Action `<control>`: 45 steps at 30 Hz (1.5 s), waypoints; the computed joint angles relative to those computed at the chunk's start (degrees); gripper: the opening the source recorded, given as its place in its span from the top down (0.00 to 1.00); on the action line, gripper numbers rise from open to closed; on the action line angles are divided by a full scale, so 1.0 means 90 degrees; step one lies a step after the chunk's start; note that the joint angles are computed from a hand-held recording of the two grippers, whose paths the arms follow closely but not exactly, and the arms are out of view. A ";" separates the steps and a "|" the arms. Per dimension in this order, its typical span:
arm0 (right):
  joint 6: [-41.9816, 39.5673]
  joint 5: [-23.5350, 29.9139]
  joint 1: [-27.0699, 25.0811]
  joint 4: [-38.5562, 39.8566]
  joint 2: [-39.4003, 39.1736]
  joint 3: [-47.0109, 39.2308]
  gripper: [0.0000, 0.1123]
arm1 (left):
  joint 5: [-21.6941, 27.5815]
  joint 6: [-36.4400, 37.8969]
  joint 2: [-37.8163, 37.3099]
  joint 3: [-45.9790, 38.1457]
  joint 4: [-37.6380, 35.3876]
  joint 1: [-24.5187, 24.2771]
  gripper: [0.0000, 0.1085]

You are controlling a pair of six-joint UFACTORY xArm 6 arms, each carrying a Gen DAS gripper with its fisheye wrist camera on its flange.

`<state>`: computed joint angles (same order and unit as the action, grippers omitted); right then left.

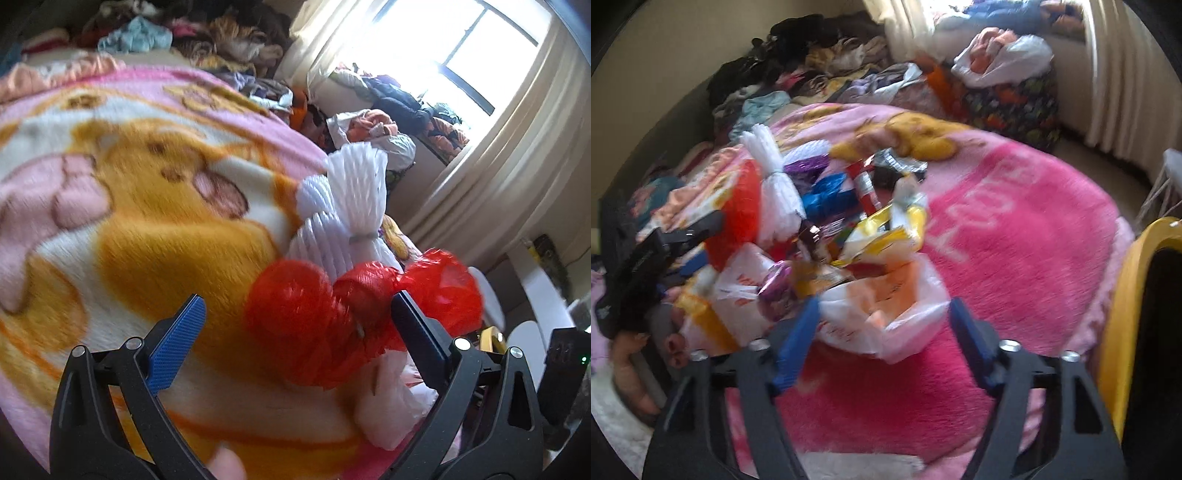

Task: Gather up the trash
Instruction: 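Grasp the red plastic bag with the left tool while the right tool grasps the white plastic bag, then carry the red bag with the left tool while the right tool carries the white bag over the bin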

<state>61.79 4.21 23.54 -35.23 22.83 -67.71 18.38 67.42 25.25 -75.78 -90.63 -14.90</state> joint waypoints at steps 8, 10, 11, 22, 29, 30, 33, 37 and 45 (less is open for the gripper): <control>0.1336 0.0083 0.0022 -0.1847 -0.0456 0.0194 0.72 | 0.0208 0.0229 -0.0327 0.0318 -0.0057 -0.0092 0.55; 0.1440 0.0211 0.0061 -0.2020 -0.0636 0.0305 0.72 | 0.0167 0.0388 -0.0473 0.0430 -0.0149 -0.0138 0.64; 0.1596 0.0176 0.0050 -0.2199 -0.0718 0.0377 0.73 | 0.0146 0.0515 -0.0580 0.0521 -0.0225 -0.0171 0.68; 0.4227 -0.0297 -0.0271 -0.4805 -0.1794 0.1047 0.75 | 0.0126 0.1568 -0.1488 0.0930 -0.1085 -0.0353 0.74; 0.5988 0.0043 -0.0339 -0.6361 -0.2390 0.1139 0.75 | 0.0075 0.1755 -0.1705 0.0902 -0.1229 -0.0517 0.74; 0.6231 0.0078 -0.0374 -0.6570 -0.2509 0.1194 0.75 | 0.0082 0.1751 -0.1711 0.0884 -0.1200 -0.0529 0.74; 0.6431 0.0231 -0.0403 -0.6733 -0.2746 0.1342 0.75 | 0.0063 0.1783 -0.1741 0.0850 -0.1205 -0.0598 0.74; 0.6913 0.0345 -0.0474 -0.7094 -0.3065 0.1564 0.75 | -0.0021 0.1781 -0.1702 0.0746 -0.1160 -0.0723 0.74; 0.7458 0.0715 -0.0577 -0.7433 -0.3730 0.2160 0.76 | -0.0336 0.1756 -0.1606 0.0604 -0.1089 -0.1043 0.74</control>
<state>128.91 10.65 18.35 -102.13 -10.73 -48.27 15.36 83.22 10.80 -70.34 -100.43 -24.29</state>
